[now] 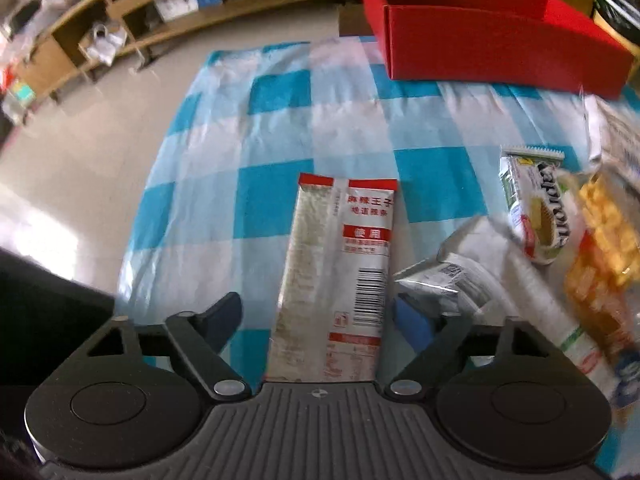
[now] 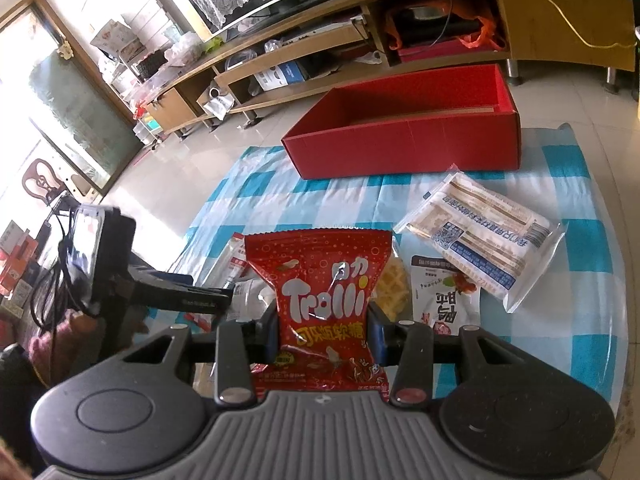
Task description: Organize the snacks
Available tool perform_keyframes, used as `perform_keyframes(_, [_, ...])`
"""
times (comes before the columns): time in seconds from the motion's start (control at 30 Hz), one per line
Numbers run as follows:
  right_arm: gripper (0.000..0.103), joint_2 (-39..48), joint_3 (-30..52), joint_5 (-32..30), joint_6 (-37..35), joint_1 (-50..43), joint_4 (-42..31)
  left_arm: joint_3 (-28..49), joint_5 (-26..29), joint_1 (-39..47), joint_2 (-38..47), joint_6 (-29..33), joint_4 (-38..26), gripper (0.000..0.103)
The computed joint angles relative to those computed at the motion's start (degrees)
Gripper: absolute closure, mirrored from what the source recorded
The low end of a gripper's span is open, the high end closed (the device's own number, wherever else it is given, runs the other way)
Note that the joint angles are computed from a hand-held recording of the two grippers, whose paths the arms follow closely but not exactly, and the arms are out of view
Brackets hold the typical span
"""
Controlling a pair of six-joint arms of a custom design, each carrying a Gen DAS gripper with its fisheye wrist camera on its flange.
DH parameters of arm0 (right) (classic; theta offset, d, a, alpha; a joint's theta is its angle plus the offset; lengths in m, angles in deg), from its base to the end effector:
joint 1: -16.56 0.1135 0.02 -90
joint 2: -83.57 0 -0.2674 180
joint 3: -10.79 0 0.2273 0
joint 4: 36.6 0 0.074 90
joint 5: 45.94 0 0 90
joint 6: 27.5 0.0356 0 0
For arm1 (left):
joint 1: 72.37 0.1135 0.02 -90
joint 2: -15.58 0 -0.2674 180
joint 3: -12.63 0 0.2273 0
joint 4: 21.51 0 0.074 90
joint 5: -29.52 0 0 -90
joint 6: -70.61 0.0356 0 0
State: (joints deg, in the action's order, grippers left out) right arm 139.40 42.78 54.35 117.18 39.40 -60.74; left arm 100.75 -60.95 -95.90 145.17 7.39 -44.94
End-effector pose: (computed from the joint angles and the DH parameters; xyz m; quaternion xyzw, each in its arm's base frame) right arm 0.1414 0.0526 0.1619 0.2859 0.8853 0.1583 0.3309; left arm 0.3735 -0.1623 0.0698 0.4141 0.8839 0.0102 0.2171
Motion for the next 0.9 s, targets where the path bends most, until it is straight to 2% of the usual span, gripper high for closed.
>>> perform_keyframes(0.07, [0.064, 0.22, 0.11, -0.01, -0.07, -0.03, 0.17, 4.13, 5.10, 2.14, 1.08, -2.13, -6.39, 0.038])
perform_keyframes(0.1, [0.064, 0.17, 0.03, -0.12, -0.30, -0.18, 0.30, 5.08, 6.73, 2.99, 0.90, -3.68, -8.32, 0.046])
perform_keyframes(0.13, [0.064, 0.04, 0.03, -0.12, -0.43, -0.13, 0.33, 3.65, 5.30, 2.73, -0.13, -3.48, -6.91, 0.048])
perform_keyframes(0.23, [0.064, 0.08, 0.05, -0.06, -0.69, 0.00, 0.62, 0.78, 3.24, 2.02, -1.92, -3.61, -4.89, 0.050])
perform_keyframes(0.53, [0.064, -0.40, 0.72, 0.79, -1.31, -0.46, 0.87, -3.51, 13.49, 2.72, -11.11, -9.50, -3.57, 0.050])
perform_keyframes(0.73, [0.064, 1.29, 2.74, 0.21, -3.81, -4.55, 2.53, -0.29, 17.28, -1.40, -12.16, -12.54, -4.50, 0.050])
perform_keyframes(0.9, [0.064, 5.47, 4.67, -2.21, -8.00, -11.17, 5.26, 4.85, 15.58, -5.64, -9.31, -15.18, -5.00, 0.050])
